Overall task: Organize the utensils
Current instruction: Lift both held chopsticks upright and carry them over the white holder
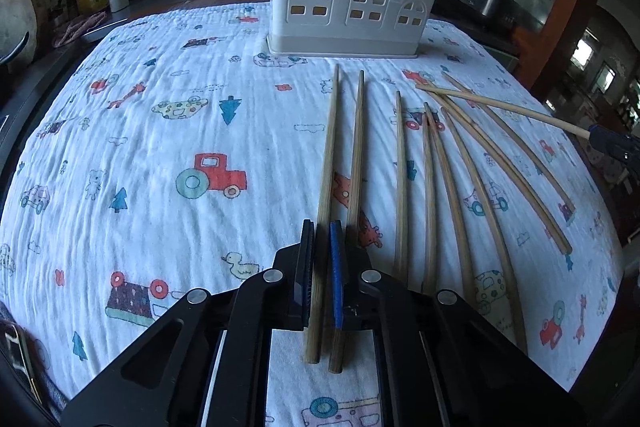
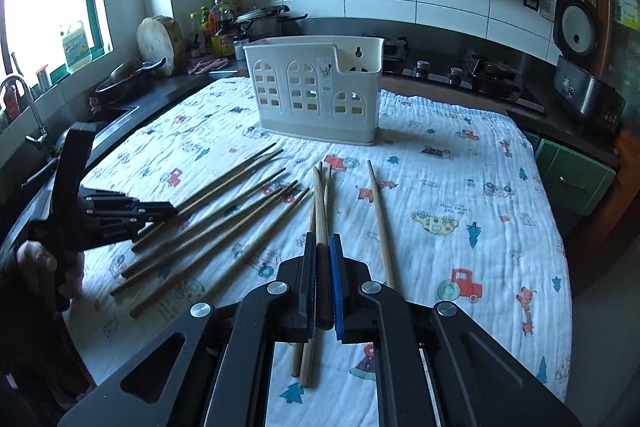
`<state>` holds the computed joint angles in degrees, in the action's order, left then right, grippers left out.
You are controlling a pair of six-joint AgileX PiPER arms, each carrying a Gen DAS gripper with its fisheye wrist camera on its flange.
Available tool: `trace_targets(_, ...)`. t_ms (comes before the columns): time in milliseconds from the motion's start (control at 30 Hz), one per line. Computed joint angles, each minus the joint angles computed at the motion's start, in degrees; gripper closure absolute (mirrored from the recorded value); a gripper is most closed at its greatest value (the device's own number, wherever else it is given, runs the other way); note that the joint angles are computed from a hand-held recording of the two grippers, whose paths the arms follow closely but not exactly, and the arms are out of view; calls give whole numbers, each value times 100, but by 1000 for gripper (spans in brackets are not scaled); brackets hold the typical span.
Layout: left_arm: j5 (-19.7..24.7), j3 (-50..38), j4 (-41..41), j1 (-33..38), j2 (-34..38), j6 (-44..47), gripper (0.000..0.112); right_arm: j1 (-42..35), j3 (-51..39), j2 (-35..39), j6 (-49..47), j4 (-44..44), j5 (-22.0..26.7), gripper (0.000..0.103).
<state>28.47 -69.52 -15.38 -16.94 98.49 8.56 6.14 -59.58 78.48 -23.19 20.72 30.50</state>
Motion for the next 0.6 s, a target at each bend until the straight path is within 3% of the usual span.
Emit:
trace_targets(333, 163, -105, -587, 230, -869, 747, 106, 360, -872, -23, 1238, -1047, 281, 96)
trace_targets(500, 571, -752, -734, 423, -677, 870, 106, 606, -1702, 320, 1656, -1564, 674, 96)
trace_targets(600, 895, -1248, -944, 562, -484, 1034, 106, 540, -2412, 645, 1566, -1422, 1085, 96)
